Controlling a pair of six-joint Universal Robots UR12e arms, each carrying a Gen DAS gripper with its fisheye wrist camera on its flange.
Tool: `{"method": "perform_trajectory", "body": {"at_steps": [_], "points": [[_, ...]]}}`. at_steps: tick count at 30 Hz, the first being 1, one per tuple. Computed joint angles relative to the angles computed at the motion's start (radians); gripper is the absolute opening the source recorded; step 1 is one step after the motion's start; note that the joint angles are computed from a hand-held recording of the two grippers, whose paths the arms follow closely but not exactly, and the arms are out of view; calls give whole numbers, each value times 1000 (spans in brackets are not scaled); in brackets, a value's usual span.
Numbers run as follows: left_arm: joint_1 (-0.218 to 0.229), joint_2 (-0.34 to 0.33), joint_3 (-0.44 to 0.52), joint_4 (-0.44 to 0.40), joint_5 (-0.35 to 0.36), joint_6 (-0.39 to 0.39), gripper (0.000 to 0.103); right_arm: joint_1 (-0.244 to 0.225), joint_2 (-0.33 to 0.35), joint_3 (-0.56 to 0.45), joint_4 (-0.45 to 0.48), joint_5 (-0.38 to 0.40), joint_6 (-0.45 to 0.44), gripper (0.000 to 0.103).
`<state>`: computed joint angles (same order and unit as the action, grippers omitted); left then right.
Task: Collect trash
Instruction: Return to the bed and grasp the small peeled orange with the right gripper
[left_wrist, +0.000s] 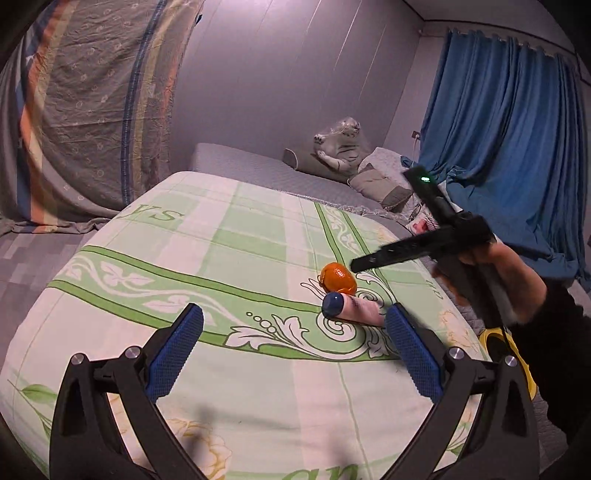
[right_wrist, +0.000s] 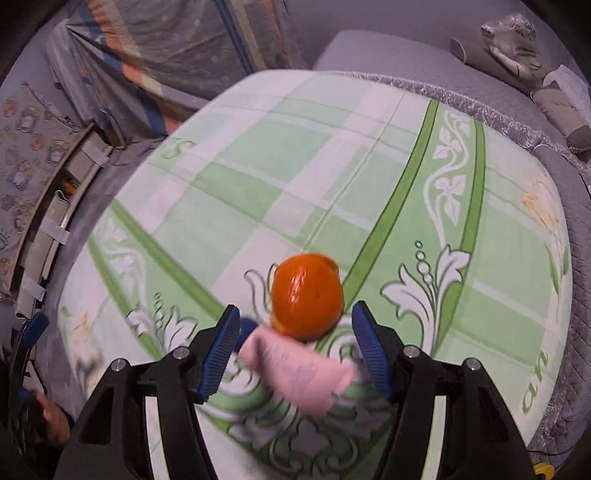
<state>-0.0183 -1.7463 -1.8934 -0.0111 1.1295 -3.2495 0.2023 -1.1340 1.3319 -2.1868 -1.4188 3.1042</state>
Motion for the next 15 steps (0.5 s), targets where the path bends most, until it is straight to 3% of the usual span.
{"method": "perform_trajectory", "body": {"at_steps": [8,10,15], "points": [[8,-10,-3,-16,8,64,95,16,69,-65,77,-55,37,59],[6,-12,3,-30,10,98,95,18,73,-67,76,-64,39,51],[-2,-29,48,-116,-51,276,95,13,63,-46,47,-63,64,39]]}}
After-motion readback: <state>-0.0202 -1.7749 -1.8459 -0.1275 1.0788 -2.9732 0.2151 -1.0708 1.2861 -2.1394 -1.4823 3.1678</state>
